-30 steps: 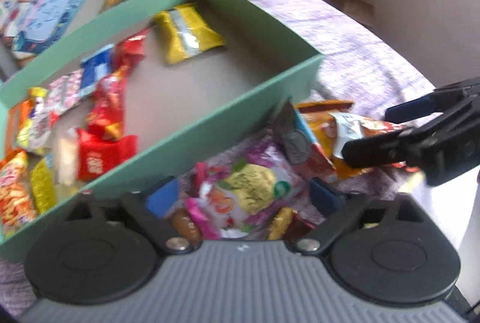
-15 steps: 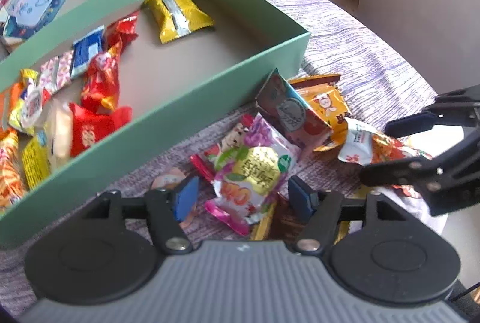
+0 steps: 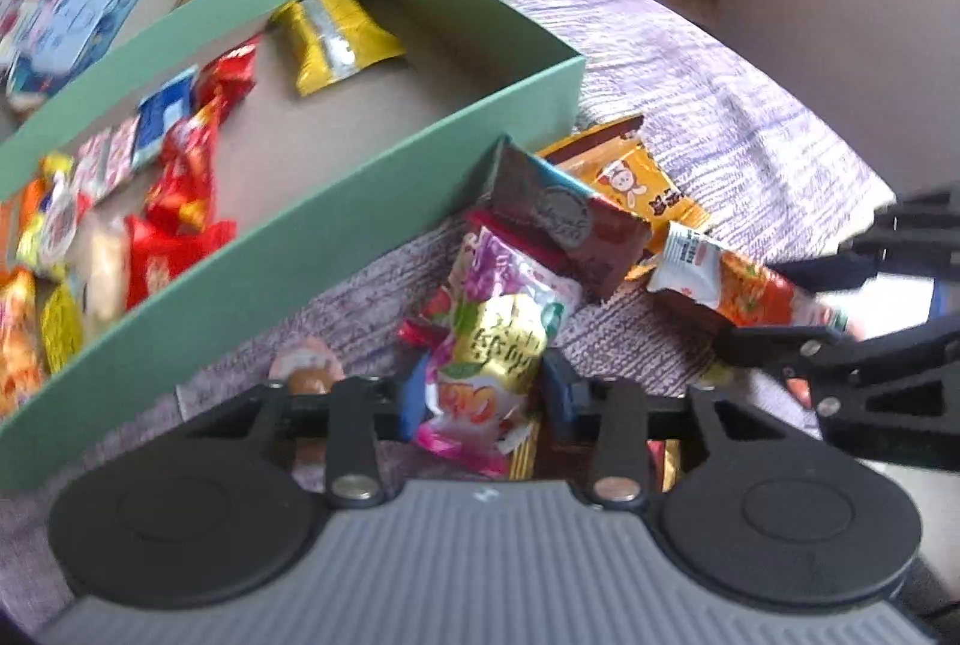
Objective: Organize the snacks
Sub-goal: 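Carry both packs into the box and release them beside the others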
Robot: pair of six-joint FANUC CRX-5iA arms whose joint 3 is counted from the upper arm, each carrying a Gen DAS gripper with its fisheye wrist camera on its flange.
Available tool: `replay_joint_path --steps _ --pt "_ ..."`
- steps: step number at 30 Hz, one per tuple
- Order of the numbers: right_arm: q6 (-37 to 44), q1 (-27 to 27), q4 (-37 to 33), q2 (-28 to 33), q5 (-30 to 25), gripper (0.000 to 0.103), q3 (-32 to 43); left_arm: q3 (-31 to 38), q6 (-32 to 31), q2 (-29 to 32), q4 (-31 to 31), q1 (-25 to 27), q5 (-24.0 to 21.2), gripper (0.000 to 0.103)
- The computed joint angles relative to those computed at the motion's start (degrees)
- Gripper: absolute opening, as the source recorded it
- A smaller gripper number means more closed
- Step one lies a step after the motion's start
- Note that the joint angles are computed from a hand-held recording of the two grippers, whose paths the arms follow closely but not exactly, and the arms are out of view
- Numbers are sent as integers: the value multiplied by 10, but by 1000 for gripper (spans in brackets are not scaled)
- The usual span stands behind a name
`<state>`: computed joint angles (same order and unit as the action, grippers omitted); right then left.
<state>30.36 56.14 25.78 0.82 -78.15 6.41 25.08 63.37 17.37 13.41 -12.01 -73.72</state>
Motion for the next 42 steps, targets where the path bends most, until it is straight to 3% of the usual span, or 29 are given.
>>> replay_joint_path --steps 4,5,9,12,17,21,25,26,28,34,42 --pt "-54 -2 -11 -16 28 21 -8 -18 7 -18 16 12 1 20" --pt "-63 -4 -14 -20 32 15 -10 -19 4 -19 23 16 -6 19" --pt "-80 -10 -30 -29 42 15 -17 -22 -2 -22 26 21 -19 19" --pt "-90 -18 -46 -30 49 15 -19 -10 11 -9 30 21 -30 26" --pt "-112 -22 -54 -41 65 25 -31 12 13 10 20 9 -39 36" --pt "-111 -21 -48 -39 75 29 -36 16 14 13 4 -4 -23 37" --pt "-120 -15 -26 -37 89 33 -46 -16 9 -12 -1 -11 13 25" --pt "-120 -10 -14 -33 87 27 -48 -23 11 -19 -4 -12 23 16" --pt "-116 -2 -3 -23 75 15 -39 -29 9 -21 24 -5 16 8" --pt "-169 -9 -12 -45 99 12 -44 -46 13 -39 31 -2 14 7" --pt "-183 -6 13 -51 91 12 -29 -56 19 -62 57 22 20 7"
